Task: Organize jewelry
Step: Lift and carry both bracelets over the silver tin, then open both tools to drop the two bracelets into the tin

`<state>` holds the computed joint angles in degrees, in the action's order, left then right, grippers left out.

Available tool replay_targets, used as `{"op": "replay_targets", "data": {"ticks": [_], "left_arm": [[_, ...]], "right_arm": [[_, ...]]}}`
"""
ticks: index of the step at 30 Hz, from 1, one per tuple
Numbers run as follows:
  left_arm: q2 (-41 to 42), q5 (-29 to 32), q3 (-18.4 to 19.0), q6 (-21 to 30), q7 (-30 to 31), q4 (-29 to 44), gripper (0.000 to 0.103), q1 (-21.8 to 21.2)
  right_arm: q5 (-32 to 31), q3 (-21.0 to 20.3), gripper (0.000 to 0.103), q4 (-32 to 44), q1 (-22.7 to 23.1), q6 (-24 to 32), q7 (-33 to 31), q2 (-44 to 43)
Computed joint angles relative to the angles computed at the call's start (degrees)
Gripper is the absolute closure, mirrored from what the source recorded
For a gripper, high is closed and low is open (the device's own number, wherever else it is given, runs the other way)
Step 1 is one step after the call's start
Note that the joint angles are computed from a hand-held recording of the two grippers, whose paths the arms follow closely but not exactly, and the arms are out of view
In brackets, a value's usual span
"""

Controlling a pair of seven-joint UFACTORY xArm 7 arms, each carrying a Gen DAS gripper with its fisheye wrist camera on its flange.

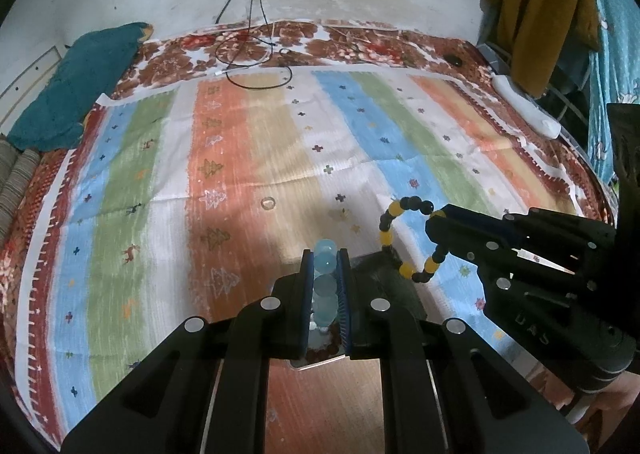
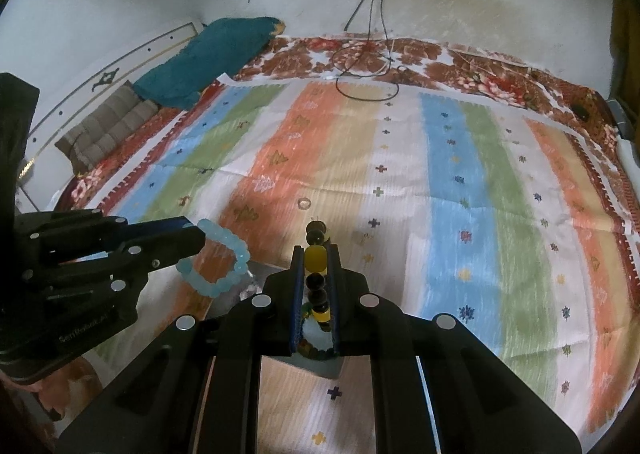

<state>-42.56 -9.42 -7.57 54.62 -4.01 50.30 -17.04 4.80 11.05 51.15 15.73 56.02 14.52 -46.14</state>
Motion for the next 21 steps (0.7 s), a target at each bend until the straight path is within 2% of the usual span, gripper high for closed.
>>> {"op": "replay_targets", "data": {"ticks": [13, 18, 21], "left_arm": [[-1.34, -0.59, 0.38, 0.11, 0.29, -1.18, 0.092, -0.51], [-1.4, -0.83, 0.34, 1.92, -0.85, -1.3, 0.092, -0.02], [-1.46, -0.75, 0.39, 2.16, -1.98, -1.04, 0.087, 0.68]], "right_arm": [[0.7, 0.17, 0.091, -0.7, 0.97, 1.17, 0.09, -1.11], [-0.07, 0.6, 0.09, -0.08, -0.08, 2.83, 1.13, -0.68], [-0.69, 0.38, 0.088, 0.01, -1.12, 3.57, 2.21, -0.56]]}}
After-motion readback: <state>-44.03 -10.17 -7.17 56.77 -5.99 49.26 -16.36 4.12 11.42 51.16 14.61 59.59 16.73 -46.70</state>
